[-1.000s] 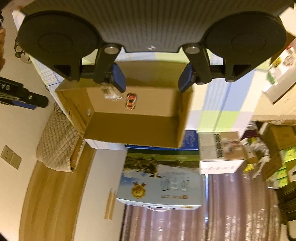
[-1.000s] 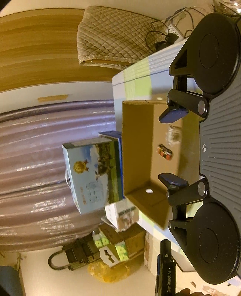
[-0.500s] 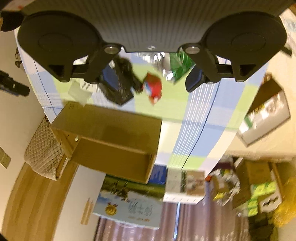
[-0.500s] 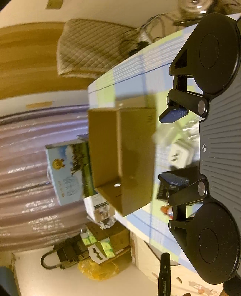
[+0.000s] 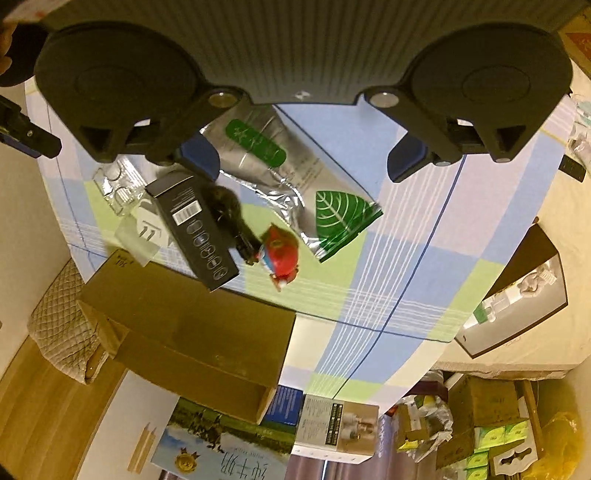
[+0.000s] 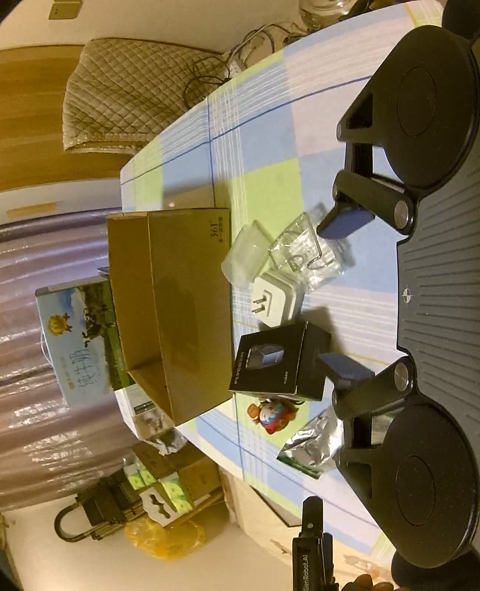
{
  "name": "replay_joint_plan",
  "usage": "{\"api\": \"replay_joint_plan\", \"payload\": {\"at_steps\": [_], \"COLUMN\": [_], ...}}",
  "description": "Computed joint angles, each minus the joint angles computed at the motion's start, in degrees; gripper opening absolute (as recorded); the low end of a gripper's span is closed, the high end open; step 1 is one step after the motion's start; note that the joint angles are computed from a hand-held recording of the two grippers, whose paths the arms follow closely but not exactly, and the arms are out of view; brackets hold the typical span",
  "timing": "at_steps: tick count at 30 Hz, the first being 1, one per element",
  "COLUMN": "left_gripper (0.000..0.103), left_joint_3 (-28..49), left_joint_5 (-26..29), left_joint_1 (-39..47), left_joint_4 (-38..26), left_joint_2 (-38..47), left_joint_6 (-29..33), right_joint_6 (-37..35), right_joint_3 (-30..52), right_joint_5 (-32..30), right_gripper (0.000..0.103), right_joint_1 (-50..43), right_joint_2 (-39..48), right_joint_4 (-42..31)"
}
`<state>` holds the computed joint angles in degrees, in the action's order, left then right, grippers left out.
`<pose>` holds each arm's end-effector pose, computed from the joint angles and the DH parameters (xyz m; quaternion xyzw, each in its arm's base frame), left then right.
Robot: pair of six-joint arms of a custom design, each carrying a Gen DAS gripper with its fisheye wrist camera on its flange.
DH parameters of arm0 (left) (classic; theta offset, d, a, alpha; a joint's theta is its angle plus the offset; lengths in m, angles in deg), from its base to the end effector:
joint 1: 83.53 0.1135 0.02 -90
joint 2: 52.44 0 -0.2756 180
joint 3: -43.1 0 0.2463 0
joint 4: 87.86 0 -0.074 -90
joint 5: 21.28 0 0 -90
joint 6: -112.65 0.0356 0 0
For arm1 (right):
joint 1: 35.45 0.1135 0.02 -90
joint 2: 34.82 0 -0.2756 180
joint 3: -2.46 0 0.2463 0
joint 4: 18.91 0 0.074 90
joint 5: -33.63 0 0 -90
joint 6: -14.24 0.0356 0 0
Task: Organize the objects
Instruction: 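Grasp the silver tea bag with the left tool while the right tool grasps the clear plastic tray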
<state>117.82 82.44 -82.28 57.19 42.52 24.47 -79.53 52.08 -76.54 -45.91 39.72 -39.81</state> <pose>0.3370 -0.0011 0.2137 0.0404 0.9472 -0.1060 0.2999 0.2429 -0.0324 0.1983 -0.0125 0.9146 0.1151 0.3875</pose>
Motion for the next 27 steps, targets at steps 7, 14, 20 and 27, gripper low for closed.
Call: {"api": "replay_joint_plan", "payload": {"at_steps": [7, 14, 20, 27], "left_gripper": [0.1, 0.102, 0.102, 0.102], "left_joint_3": [0.8, 3.0, 5.8, 10.8], "left_joint_5": [-0.4, -1.0, -1.4, -1.1], "left_joint_1": [-0.4, -2.0, -2.8, -3.3], "left_joint_4": [-0.2, 0.0, -0.5, -1.8], "left_joint_2": [2.6, 6.7, 11.3, 17.7], "left_joint_6": [-0.3, -1.1, -3.1, -6.8], "right_joint_6": [-3.8, -9.1, -11.7, -12.6], "right_joint_3": [1.7, 5.4, 9.6, 12.6], "right_joint_5": [2.0, 3.5, 4.2, 3.7], "right_gripper": [0.073, 0.074, 0.074, 0.074], "right_joint_1": [-0.4, -0.8, -1.2, -1.7], "right_joint_2": [5.9, 15.4, 23.7, 28.7], "right_joint_4": [3.2, 6.9, 8.5, 9.3]}}
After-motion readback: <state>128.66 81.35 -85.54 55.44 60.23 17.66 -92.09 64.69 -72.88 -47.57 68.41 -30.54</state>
